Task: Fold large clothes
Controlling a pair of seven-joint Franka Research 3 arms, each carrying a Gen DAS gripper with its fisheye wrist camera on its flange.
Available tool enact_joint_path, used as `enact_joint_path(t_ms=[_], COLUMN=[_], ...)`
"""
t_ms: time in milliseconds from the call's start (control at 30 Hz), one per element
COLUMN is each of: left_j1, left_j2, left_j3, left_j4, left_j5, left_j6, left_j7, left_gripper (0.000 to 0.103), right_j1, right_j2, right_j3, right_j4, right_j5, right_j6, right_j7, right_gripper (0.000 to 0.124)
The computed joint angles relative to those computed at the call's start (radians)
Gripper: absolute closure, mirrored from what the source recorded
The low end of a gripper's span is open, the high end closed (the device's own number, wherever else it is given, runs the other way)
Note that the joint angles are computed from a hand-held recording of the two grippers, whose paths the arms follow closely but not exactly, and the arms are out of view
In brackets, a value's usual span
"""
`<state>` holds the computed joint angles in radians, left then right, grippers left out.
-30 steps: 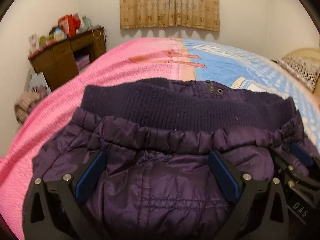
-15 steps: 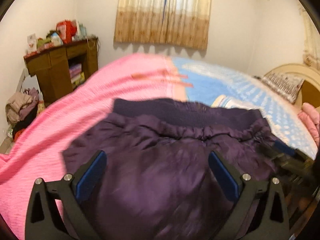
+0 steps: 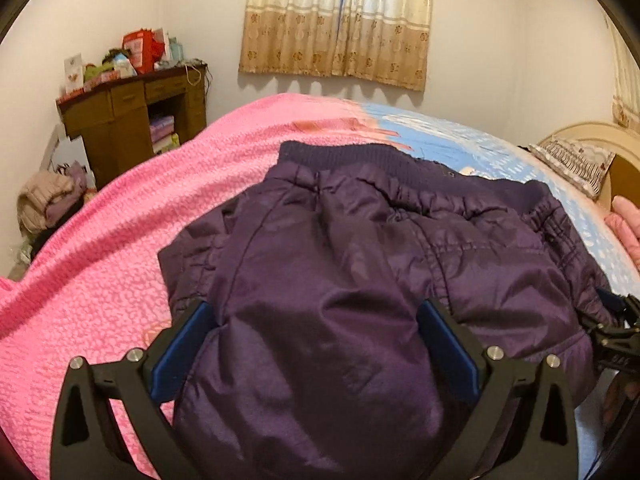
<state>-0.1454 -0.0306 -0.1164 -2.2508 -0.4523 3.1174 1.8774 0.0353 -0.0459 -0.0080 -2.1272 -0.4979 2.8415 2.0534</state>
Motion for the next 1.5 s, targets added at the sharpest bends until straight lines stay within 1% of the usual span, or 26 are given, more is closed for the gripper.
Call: enact_joint_path(t_ms=[33,67,100,167,200,233,267,300,367,433,467,533,567,633,733,833,1033,1067,1100,1133,1200,1233,1300,1400,1433,1500], left_j1=[-0.005,-0.001,0.002,-0.02,-0.062,-0.118,-0.14,-0.132,-0.111,-0.083,-0.068,-0.042,-0.029,-0.002,0.033,0.072,0.165,0.174,0.183,0.193,0.202,0.208,0.203,0.192,0.197,0.208], left_j2=[-0.004,-0.01,-0.029,-0.075,-0.092,-0.112,-0.113,-0.114,-0.099,-0.071,-0.057,-0.035,-0.023,-0.002,0.014,0.034,0.059,0.055,0.056,0.054,0.043,0.036,0.026,0.037,0.043,0.041], left_j3=[0.005,0.005,0.008,0.041,0.08,0.139,0.165,0.172,0.192,0.216,0.216,0.196,0.189,0.174,0.141,0.108,0.056,0.048,0.045,0.044,0.041,0.043,0.036,0.03,0.034,0.041], left_j4=[0.005,0.007,0.001,-0.027,-0.036,-0.036,-0.029,-0.021,0.016,0.059,0.074,0.084,0.093,0.109,0.127,0.149,0.185,0.185,0.187,0.186,0.18,0.174,0.171,0.175,0.175,0.17], left_j5=[-0.039,-0.03,-0.027,-0.102,-0.2,-0.333,-0.396,-0.411,-0.485,-0.595,-0.63,-0.642,-0.659,-0.698,-0.76,-0.78,-0.898,-0.901,-0.916,-0.943,-0.986,-1.026,-1.011,-0.955,-0.969,-1.024], left_j6=[-0.015,-0.028,-0.05,-0.051,-0.036,-0.039,-0.049,-0.072,-0.184,-0.316,-0.354,-0.371,-0.397,-0.453,-0.493,-0.516,-0.646,-0.657,-0.684,-0.722,-0.749,-0.779,-0.747,-0.691,-0.714,-0.763], left_j7=[0.031,0.019,0.008,0.035,0.106,0.207,0.258,0.264,0.292,0.318,0.326,0.314,0.326,0.345,0.4,0.43,0.524,0.534,0.553,0.574,0.61,0.651,0.665,0.633,0.647,0.678], left_gripper=[0.0,0.0,0.0,0.0,0.0,0.0,0.0,0.0,0.0,0.0,0.0,0.0,0.0,0.0,0.0,0.0,0.0,0.006,0.019,0.024,0.035,0.038,0.041,0.034,0.034,0.05], right_j1=[0.001,0.013,-0.01,-0.039,-0.055,-0.036,0.007,0.033,0.02,0.044,0.053,0.076,0.082,0.087,0.096,0.105,0.112,0.113,0.112,0.11,0.11,0.109,0.106,0.104,0.103,0.104], right_j2=[-0.005,-0.022,-0.054,-0.101,-0.115,-0.114,-0.104,-0.091,-0.057,-0.019,-0.003,0.041,0.047,0.038,0.042,0.055,0.053,0.052,0.045,0.051,0.046,0.043,0.04,0.039,0.039,0.039], right_j3=[-0.001,-0.005,0.023,0.058,0.076,0.065,0.038,0.029,0.068,0.066,0.064,0.057,0.046,0.028,0.024,0.019,0.013,0.012,0.009,0.009,0.007,0.008,0.009,0.012,0.013,0.015], right_j4=[0.002,0.004,0.005,-0.009,-0.012,-0.011,-0.006,0.006,0.047,0.07,0.08,0.107,0.095,0.059,0.065,0.077,0.071,0.068,0.058,0.064,0.057,0.054,0.048,0.049,0.049,0.049], right_j5=[0.011,-0.007,-0.081,-0.231,-0.258,-0.216,-0.103,-0.02,-0.026,0.031,0.045,0.08,0.073,-0.067,-0.177,-0.122,-0.179,-0.188,-0.191,-0.189,-0.196,-0.202,-0.206,-0.208,-0.206,-0.199], right_j6=[-0.01,-0.042,-0.076,-0.049,-0.014,0.032,0.056,0.061,0.032,0.032,0.015,-0.059,-0.04,0.017,-0.006,-0.012,0.003,0.007,0.013,0.016,0.018,0.02,0.025,0.022,0.02,0.014], right_j7=[-0.008,0.026,0.131,0.292,0.318,0.276,0.166,0.083,0.061,-0.021,-0.043,-0.099,-0.101,-0.011,0.076,0.044,0.104,0.114,0.117,0.115,0.12,0.126,0.131,0.132,0.131,0.126], right_gripper=[0.029,0.029,0.029,0.029,0.028,0.028,0.028,0.028,0.028,0.028,0.028,0.028,0.027,0.025,0.025,0.023,0.023,0.023,0.023,0.023,0.023,0.023,0.023,0.023,0.023,0.023])
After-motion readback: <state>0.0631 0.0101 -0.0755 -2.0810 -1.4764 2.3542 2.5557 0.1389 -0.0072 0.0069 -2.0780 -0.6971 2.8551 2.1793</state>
